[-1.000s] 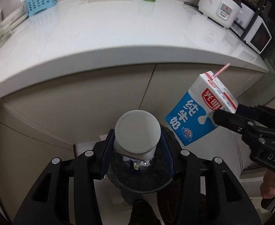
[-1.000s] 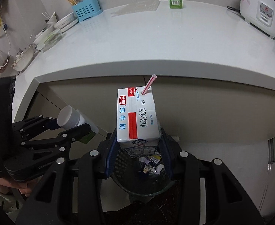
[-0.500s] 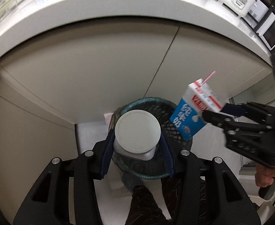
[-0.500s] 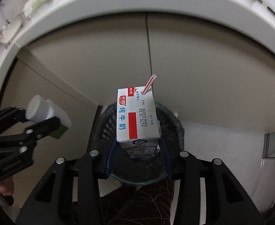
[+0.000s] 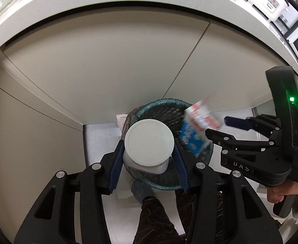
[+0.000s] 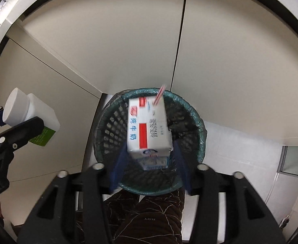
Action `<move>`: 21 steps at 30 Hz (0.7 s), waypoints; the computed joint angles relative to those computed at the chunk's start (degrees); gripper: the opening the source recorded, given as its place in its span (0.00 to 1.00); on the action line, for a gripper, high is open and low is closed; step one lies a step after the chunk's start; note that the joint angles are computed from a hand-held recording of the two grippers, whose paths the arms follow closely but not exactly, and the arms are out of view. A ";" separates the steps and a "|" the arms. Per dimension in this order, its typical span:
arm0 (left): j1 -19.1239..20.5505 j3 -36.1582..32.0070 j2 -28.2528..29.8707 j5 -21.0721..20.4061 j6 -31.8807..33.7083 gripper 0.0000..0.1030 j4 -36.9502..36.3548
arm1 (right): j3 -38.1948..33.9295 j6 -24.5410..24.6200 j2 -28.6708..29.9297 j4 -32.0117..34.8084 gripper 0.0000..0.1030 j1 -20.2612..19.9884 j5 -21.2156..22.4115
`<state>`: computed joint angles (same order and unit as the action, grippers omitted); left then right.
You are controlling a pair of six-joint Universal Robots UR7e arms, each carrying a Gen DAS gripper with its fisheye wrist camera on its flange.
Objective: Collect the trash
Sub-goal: 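Open the right tool to drop the milk carton into the wastebasket, then open the left tool to drop the white pill bottle into the wastebasket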
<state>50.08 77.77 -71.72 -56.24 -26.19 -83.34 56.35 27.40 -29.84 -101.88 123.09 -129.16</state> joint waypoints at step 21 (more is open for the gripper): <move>1.91 5.05 1.54 0.78 -2.20 0.44 -5.22 | 7.13 5.86 -7.01 -5.58 0.93 1.41 -6.66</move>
<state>51.99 82.82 -70.18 -55.46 -28.39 -88.55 63.49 33.27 -36.85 -107.46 124.50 -135.83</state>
